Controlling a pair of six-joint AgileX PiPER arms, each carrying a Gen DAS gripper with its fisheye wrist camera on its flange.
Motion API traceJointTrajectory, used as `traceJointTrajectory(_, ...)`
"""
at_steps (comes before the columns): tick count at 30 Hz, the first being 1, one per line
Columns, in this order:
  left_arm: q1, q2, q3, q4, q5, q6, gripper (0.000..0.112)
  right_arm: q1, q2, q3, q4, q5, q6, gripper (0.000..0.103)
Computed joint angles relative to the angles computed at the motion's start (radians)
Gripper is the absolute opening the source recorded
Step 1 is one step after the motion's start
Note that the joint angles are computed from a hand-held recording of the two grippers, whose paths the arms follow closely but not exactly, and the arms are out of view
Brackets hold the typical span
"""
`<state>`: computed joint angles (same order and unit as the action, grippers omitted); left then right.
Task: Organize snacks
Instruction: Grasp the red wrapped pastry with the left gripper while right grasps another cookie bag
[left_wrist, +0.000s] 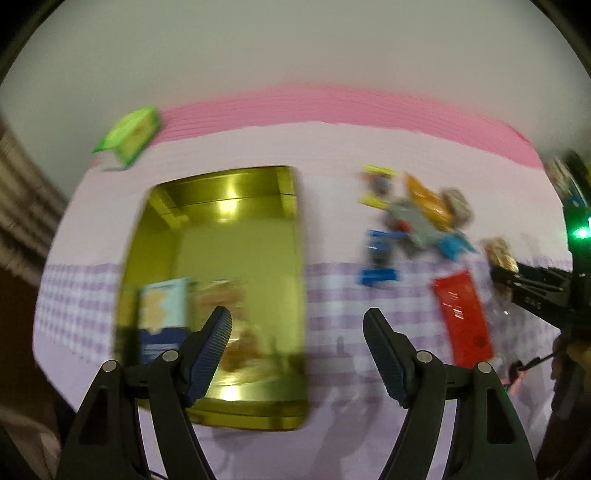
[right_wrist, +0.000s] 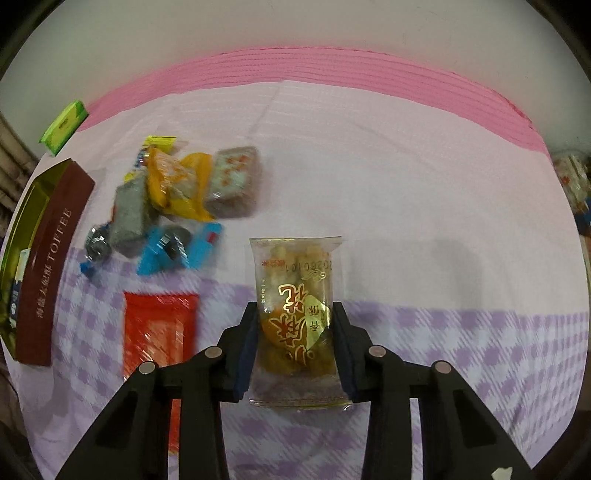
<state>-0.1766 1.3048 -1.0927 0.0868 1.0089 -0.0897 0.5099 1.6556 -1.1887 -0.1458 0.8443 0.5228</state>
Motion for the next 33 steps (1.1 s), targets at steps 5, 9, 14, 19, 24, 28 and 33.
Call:
traceJointTrajectory(5,-0.136,0.117,-0.077,-0.073,0.034,-0.024,0.074,-0.054,-0.087,0.107,-0.014,-0.004,0.030,0.035)
traceJointTrajectory(9,-0.240,0.232,-0.162,-0.112,0.068,-0.084,0.074,-0.079,-0.147,0.181,-0.019,-0.022,0.040,0.035)
traceJointTrajectory(14,-0.310,0.366,-0.260,-0.137,0.102,-0.193,0.074,-0.119,-0.189,0.212,0.028,-0.032,-0.004,0.036)
traceJointTrajectory(19,-0.349,0.441,-0.307,-0.119,0.107,-0.277,0.074,-0.121,-0.190,0.218,0.022,-0.034,-0.025,0.038)
traceJointTrajectory(24,-0.385,0.495,-0.332,-0.068,0.107,-0.357,0.074,-0.120,-0.196,0.215,0.039,-0.027,-0.029,0.038)
traceJointTrajectory(28,-0.401,0.497,-0.303,-0.039,0.080,-0.369,0.072,-0.144,-0.189,0.213,0.065,-0.036,-0.058,0.038)
traceJointTrajectory(33,-0.416,0.463,-0.239,-0.003,0.037,-0.358,0.064,-0.156,-0.187,0.213,0.074,-0.038,-0.073,0.038)
